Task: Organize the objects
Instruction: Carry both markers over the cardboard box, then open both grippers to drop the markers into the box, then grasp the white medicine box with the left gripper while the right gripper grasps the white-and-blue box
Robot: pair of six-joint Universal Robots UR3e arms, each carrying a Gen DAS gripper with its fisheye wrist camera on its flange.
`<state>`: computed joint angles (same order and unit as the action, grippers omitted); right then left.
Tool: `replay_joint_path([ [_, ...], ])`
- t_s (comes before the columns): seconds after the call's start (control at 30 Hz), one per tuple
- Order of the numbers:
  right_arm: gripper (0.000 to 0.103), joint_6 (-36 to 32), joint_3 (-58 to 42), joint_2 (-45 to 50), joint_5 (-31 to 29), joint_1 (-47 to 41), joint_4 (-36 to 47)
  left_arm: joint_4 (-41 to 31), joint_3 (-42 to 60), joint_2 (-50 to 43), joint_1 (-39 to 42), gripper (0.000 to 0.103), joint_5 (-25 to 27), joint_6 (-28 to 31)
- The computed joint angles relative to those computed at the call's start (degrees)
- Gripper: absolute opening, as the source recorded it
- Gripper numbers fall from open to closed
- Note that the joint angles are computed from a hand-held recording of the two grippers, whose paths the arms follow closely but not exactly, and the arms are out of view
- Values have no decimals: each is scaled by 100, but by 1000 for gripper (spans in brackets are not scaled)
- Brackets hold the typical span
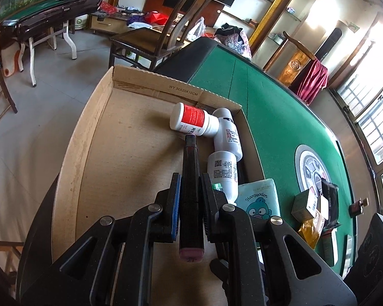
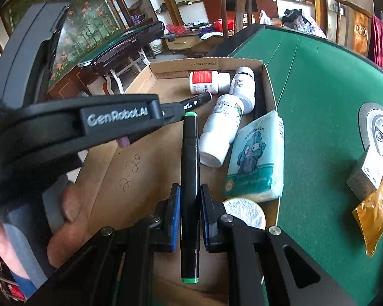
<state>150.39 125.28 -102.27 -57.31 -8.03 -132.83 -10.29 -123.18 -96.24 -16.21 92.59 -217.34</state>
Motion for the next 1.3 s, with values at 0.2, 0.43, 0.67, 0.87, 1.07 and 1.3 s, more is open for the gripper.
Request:
replay_joint_path([
  [0.2,13,-26,8,58,36,27,-8,254,-224,134,132,14,-154,-47],
  [0.43,14,-141,120,-223,191,-138,-9,357,-291,192,170,14,-189,-115],
  [0.67,14,-670,-10,-545,587,-664,862,620,-304,162,70,14,-201,-24],
  [0.87,14,-2256,-135,-1476,1090,-2055,2953,705,-70,-21,-219,14,-77,250],
  [1.07,14,-4898,-799,-1851,1254,-4589,5802,546,648,-520,-763,14,-110,699],
  [1.3,15,-5475,-1329,-585,1140,-6138,5552,-820,2782,-1660,-1720,31,33,1065],
])
